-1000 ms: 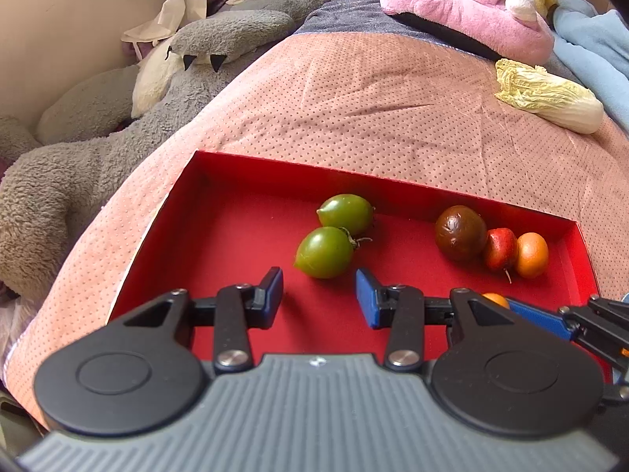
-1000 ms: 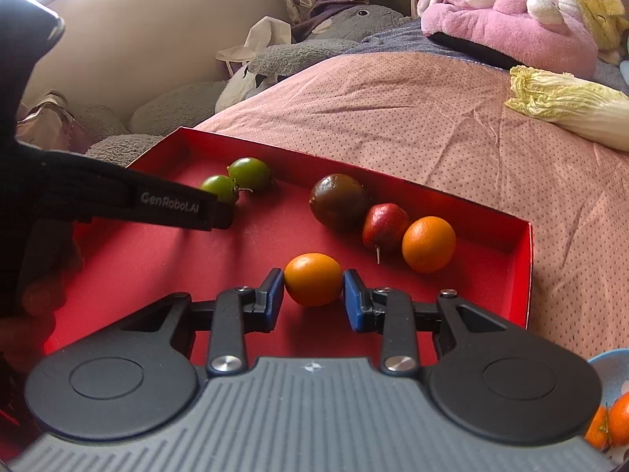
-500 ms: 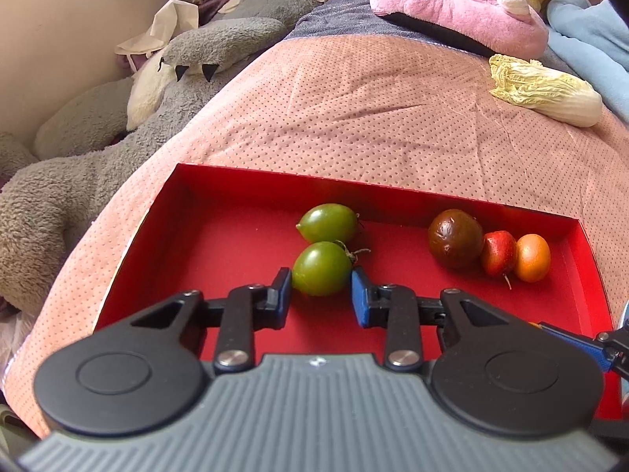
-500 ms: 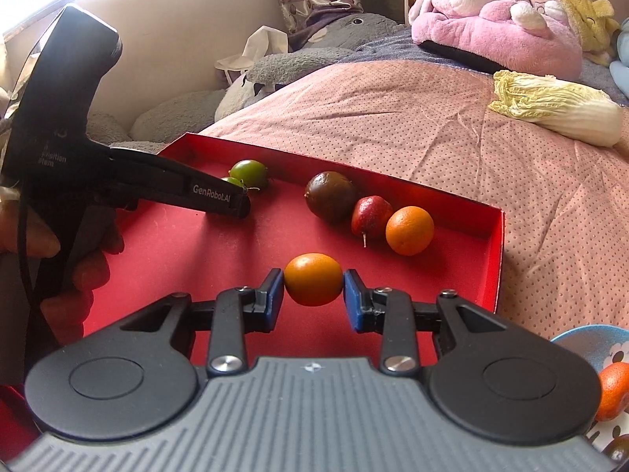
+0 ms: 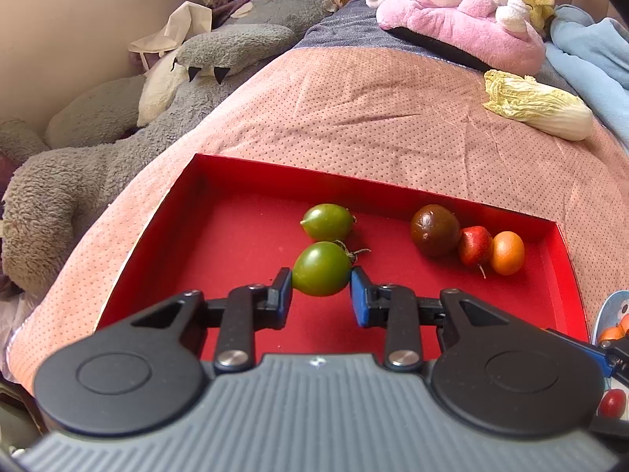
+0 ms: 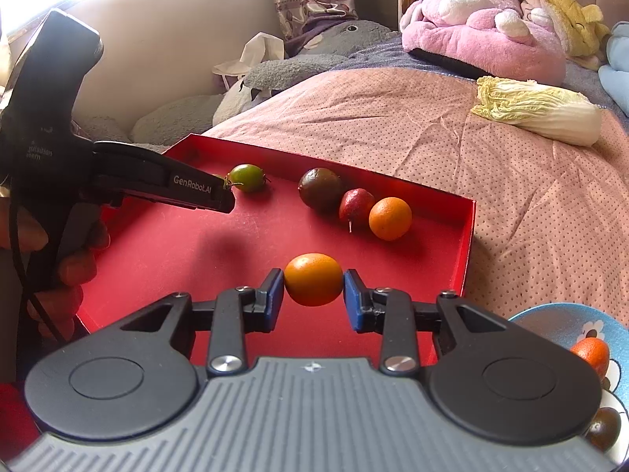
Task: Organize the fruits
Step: 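Carry the orange to the blue plate with the right tool while the left tool carries the green tomato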
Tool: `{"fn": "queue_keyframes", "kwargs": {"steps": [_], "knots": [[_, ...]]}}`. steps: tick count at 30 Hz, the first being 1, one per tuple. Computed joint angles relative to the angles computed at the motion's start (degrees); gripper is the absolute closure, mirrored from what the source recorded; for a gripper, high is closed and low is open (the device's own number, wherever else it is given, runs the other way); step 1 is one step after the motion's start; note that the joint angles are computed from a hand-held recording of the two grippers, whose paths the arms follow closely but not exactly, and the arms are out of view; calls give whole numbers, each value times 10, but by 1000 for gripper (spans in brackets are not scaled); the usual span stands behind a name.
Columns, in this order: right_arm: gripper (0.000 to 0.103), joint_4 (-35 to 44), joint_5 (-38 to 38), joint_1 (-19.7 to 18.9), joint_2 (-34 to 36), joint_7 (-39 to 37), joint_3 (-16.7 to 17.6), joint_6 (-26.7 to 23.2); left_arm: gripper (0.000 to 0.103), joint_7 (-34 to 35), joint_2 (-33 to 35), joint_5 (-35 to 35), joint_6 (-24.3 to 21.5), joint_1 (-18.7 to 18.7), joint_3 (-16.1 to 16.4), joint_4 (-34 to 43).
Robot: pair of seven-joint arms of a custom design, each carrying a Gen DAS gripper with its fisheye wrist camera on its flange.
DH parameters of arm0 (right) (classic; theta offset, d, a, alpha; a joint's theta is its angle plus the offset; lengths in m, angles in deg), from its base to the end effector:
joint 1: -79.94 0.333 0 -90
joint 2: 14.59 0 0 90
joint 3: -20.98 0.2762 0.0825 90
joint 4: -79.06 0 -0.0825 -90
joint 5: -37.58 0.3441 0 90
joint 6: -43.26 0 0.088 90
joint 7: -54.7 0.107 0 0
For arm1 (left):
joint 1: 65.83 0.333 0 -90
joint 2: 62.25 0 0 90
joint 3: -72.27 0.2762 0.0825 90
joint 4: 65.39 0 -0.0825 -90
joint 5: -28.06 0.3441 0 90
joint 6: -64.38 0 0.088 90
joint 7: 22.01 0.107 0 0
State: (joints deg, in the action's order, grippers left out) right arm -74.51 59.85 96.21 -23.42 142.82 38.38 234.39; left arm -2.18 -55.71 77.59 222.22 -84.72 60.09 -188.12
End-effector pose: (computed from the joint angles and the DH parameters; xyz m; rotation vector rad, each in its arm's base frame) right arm 0.3860 0.2086 0.3693 -1.8681 1.4910 -0.4474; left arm 0.4570 -0.3096 0.3831 -1.8131 1.8864 -0.6969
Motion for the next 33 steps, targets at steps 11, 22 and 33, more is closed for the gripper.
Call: {"fn": "queue_keyframes", "kwargs": {"steps": [11,22,33], "knots": [[65,-34,-14,16,-48,10,-10,-4,68,-14,-29,9,-8,-8,-15,-13],[65,-75,-31,30,-100,27,-27,-7,68,-19,-43,14,-15,-17,-33,-10],[65,-127,-42,4,-171,49,-17,-27,68,-29,-34,29,-29,-41,-42,8]]}}
